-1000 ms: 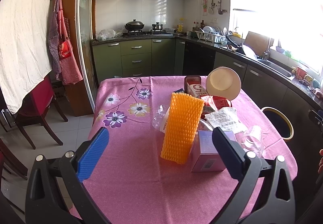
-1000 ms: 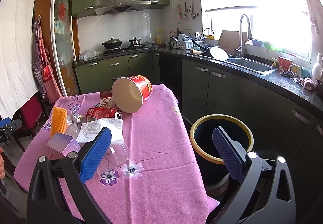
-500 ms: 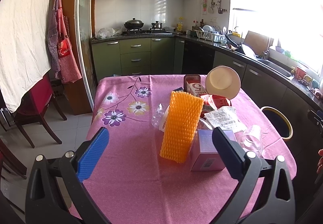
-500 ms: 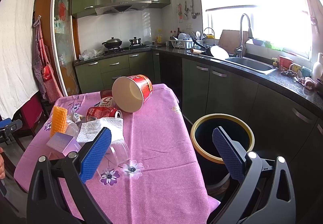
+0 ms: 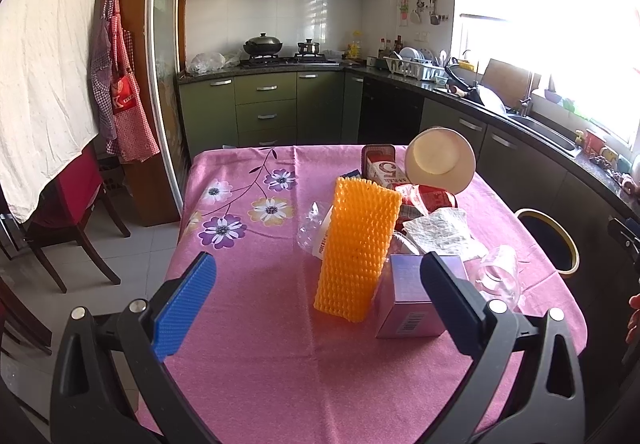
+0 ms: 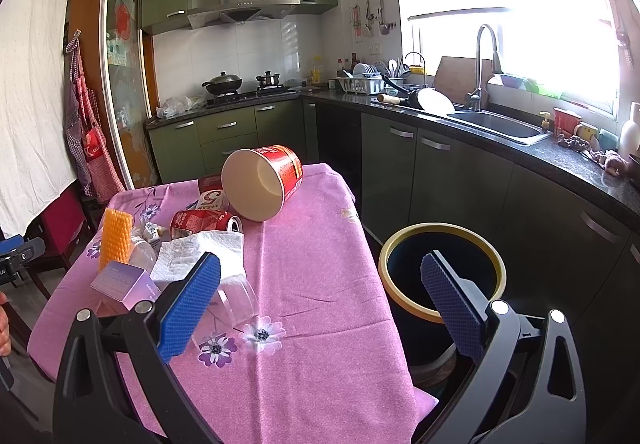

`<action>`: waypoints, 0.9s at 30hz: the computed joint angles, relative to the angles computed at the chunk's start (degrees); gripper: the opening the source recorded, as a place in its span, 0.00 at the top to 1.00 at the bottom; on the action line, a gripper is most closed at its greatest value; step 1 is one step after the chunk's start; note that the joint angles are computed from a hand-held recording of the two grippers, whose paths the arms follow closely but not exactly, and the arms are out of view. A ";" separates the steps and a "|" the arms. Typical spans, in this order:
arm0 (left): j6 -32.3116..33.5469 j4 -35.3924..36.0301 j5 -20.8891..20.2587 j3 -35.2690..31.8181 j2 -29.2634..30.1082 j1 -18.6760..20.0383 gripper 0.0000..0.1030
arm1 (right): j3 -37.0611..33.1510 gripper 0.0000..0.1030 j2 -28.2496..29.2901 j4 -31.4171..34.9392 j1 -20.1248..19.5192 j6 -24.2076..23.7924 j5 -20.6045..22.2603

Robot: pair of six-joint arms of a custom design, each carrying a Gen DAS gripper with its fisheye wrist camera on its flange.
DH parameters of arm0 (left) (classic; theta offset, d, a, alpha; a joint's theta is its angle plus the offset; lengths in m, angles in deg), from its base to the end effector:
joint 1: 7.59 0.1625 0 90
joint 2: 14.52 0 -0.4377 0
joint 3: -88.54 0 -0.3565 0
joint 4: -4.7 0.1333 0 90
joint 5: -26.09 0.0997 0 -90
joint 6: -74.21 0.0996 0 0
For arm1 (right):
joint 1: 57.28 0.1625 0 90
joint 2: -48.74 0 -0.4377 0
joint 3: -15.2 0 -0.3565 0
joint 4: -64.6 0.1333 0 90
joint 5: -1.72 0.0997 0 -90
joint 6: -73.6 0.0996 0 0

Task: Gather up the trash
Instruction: 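Reach the right gripper to the red-and-white paper cup and grasp it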

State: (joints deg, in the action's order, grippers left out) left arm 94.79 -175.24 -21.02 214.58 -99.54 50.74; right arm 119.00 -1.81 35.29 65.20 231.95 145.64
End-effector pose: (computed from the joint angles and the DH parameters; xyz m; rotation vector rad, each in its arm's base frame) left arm -0.0533 -0.4694 0.3918 0.6314 2.2027 -1.1069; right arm 0.3155 -0.3973 0.0999 0.3133 -2.0320 1.3572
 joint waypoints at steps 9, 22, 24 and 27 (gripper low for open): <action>1.87 2.06 -1.75 -5.65 3.32 3.01 0.06 | -4.95 0.04 2.63 3.83 -1.58 -2.62 -1.11; 10.96 6.26 -3.13 -32.72 21.37 10.04 0.06 | -32.99 0.04 15.61 20.67 -7.70 -8.09 -8.20; 12.19 6.72 -3.86 -36.99 24.56 10.98 0.06 | -39.05 0.04 18.70 23.82 -8.88 -8.63 -9.01; 12.47 7.63 -5.94 -43.22 28.69 12.50 0.06 | -51.29 0.04 24.84 32.84 -10.67 -7.52 -9.10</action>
State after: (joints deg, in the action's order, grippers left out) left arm 107.26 -167.61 -26.96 171.36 -70.85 63.24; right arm 67.71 23.03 68.13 54.53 224.43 136.55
